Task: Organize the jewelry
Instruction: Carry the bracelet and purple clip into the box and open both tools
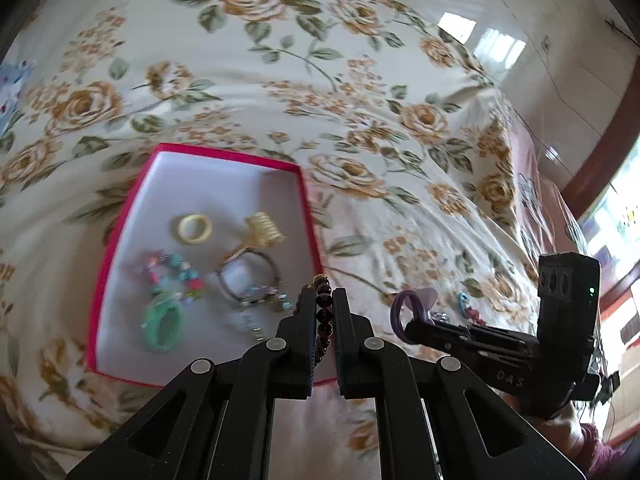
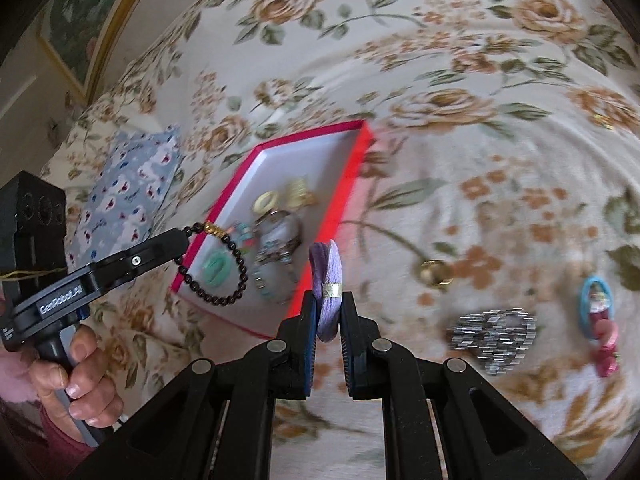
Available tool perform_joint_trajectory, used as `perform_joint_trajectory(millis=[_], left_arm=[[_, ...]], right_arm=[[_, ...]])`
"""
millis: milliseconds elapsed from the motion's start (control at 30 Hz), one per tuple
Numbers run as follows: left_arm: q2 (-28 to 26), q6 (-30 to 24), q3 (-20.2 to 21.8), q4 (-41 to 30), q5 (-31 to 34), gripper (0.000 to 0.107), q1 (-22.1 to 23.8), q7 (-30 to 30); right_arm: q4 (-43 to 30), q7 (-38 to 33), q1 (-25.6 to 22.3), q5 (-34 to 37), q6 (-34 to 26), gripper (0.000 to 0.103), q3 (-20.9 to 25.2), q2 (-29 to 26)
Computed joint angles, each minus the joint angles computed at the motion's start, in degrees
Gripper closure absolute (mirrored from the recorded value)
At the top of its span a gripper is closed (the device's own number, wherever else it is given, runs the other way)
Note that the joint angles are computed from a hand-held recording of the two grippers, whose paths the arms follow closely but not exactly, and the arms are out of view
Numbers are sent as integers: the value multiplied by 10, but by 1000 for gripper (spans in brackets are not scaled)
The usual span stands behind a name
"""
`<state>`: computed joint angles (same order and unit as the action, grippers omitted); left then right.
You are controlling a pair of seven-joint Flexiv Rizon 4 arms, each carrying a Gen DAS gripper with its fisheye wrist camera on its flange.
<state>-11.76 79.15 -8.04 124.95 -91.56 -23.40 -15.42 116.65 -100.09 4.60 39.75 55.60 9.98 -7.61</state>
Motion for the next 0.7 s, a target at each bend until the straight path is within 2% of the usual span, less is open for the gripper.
perform_joint_trajectory(millis=[300,700], left_arm=[[3,-8,12,12,-11,100,16,-8],[-35,-27,16,-8,5,100,56,-40]], right_arm=[[-41,-15,22,4,-29,92,22,-37],[-75,-2,33,-34,-49,92,39,-91]])
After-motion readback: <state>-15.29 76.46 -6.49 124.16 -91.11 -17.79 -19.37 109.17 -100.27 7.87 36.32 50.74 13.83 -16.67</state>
